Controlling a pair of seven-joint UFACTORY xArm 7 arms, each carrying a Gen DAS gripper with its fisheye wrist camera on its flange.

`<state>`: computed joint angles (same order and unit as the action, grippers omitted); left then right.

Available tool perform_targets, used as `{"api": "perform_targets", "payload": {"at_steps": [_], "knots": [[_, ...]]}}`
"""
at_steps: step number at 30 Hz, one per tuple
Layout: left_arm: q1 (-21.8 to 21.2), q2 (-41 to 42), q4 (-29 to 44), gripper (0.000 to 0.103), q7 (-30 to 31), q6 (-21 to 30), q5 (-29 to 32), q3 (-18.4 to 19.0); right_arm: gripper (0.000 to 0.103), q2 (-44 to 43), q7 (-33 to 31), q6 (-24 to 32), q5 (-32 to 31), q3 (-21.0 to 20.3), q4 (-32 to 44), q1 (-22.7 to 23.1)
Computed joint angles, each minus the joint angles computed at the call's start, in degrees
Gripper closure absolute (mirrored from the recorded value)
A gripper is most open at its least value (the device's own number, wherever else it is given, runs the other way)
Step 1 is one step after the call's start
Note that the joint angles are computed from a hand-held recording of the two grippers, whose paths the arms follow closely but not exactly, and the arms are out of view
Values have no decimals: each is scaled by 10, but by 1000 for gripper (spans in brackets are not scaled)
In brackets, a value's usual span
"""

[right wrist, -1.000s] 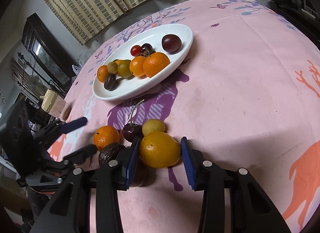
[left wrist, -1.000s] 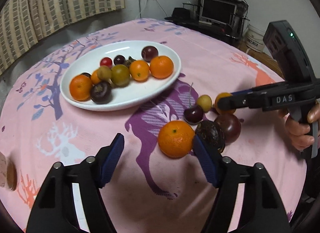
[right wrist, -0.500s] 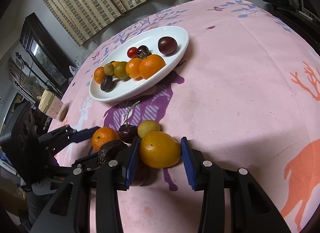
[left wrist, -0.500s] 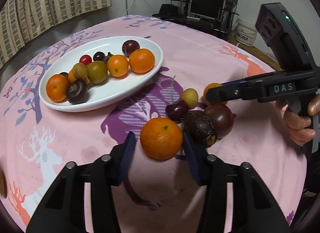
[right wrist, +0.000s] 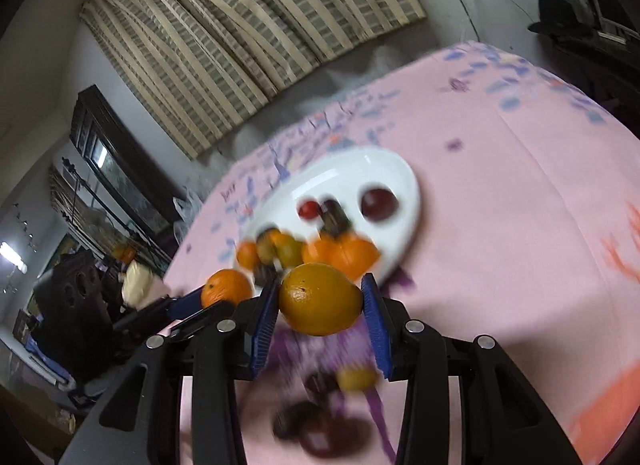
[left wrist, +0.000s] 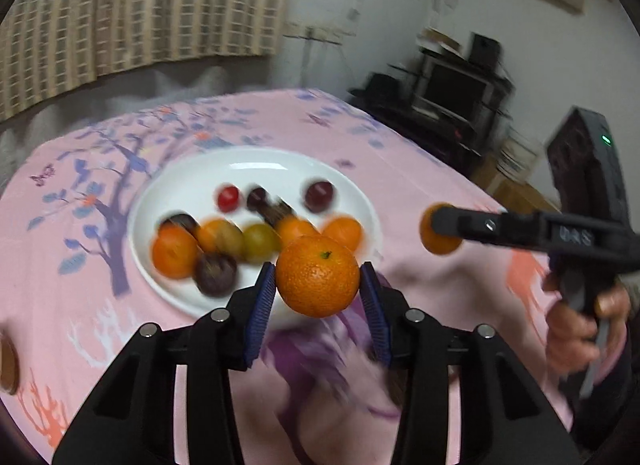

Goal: Organize fruits
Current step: 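Carry the orange and tangerine onto the white plate and open both tools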

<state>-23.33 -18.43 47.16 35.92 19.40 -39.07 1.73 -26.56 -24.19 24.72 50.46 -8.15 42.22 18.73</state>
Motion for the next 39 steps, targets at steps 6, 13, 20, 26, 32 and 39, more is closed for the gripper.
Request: {"api": "perform_targets", "payload": {"at_steps": [6, 13, 20, 26, 32, 39], "knots": [[68, 142, 122, 60, -140, -11, 71, -34, 61, 154, -12, -12, 14, 20, 127, -10], [109, 123, 100, 10, -246, -68, 177, -69, 44, 158, -58, -6, 65, 56, 132, -51], [113, 15, -3, 5, -334, -70, 282, -72, 33, 33, -63, 0, -4, 58, 22, -52], [164, -76, -106, 5, -422, -68, 368, -109, 33, -64, 5, 78, -129, 57, -63, -57], [155, -90, -128, 5, -458, -65, 379, -82, 33, -134, -8, 109, -170, 24, -118, -23], [174, -86, -131, 5, -488, -70, 418, -100, 39, -136, -2, 126, -210, 36, -119, -15]]}}
